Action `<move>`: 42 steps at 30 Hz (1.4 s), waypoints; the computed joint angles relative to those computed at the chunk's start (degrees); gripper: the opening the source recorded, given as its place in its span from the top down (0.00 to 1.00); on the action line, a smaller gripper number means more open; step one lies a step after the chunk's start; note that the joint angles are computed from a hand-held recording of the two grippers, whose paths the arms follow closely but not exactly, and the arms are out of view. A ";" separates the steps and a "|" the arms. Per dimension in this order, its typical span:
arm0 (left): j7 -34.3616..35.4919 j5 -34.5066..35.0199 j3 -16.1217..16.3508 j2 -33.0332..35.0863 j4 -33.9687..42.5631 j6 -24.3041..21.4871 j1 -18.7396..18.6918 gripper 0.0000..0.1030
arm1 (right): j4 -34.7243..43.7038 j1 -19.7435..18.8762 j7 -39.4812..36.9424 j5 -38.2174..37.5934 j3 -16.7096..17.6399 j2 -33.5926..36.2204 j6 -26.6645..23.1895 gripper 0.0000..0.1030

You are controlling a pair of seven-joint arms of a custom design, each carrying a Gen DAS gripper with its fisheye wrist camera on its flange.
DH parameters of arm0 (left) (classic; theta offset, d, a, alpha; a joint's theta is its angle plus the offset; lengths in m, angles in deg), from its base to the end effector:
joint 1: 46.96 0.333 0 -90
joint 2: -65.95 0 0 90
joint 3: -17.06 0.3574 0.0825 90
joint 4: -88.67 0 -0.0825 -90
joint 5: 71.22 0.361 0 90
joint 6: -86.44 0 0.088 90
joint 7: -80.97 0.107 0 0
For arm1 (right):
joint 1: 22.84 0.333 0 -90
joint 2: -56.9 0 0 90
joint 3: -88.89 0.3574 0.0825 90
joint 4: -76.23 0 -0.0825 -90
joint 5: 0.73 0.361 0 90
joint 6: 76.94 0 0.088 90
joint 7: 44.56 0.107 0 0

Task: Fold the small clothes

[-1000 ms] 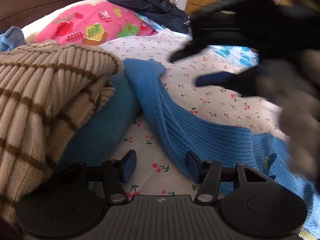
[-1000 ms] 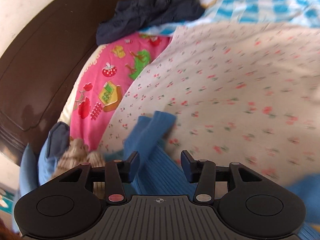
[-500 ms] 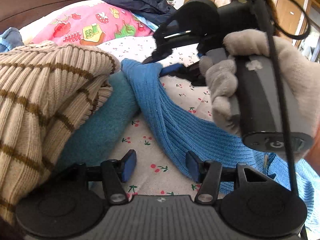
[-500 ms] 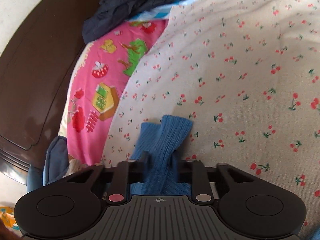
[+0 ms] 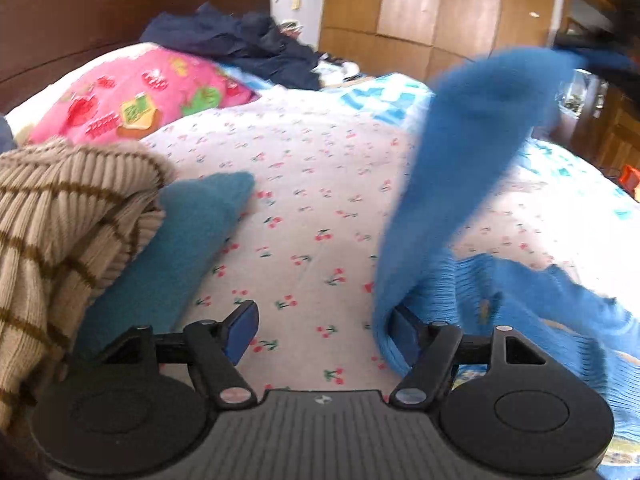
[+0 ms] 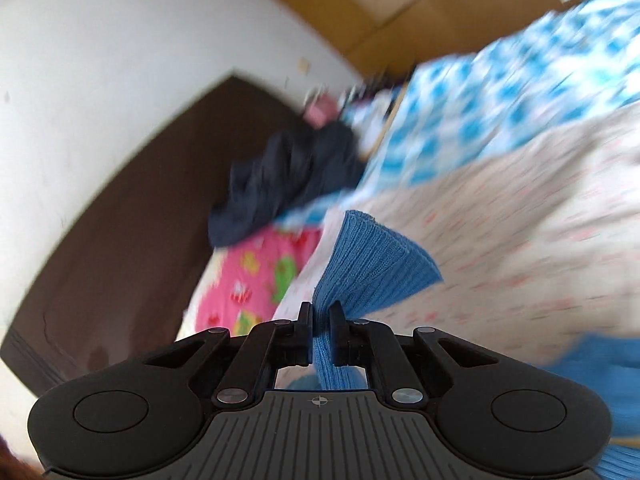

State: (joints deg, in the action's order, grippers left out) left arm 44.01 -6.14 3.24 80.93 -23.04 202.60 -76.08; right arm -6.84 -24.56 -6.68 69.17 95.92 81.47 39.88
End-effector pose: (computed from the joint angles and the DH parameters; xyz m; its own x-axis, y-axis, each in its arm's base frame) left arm 0.4788 -0.3612 0.4136 0.6901 -0.7103 0.1387 -0.3696 -0.5107 -0.7763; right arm 0.7013 0.0994 0.5407 0.5754 -0.4665 -0.6717 -0.7730 -0.0420 -0.6330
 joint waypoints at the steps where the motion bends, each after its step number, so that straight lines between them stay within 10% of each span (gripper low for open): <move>1: -0.01 1.12 0.04 -0.10 -0.08 0.16 -0.17 0.22 | -2.10 -1.63 -1.01 1.36 -0.65 -1.48 0.28 0.92; 12: 18.50 0.85 0.45 7.59 10.08 -4.56 -3.63 0.15 | -20.19 -4.15 -2.42 -2.66 -7.89 -4.55 16.03 0.92; 25: 24.98 -1.74 2.66 11.25 15.00 -9.52 -6.88 0.15 | -13.24 -8.65 6.39 0.06 -5.53 2.57 9.84 0.86; 35: 19.63 4.16 2.57 9.30 12.54 -10.49 -7.93 0.16 | -19.56 -9.58 -15.11 13.11 -5.86 -5.94 10.76 0.92; 42: 22.98 2.41 2.41 9.87 13.09 -7.46 -7.17 0.16 | -18.39 -9.97 -0.19 3.61 -7.33 -1.52 10.39 0.87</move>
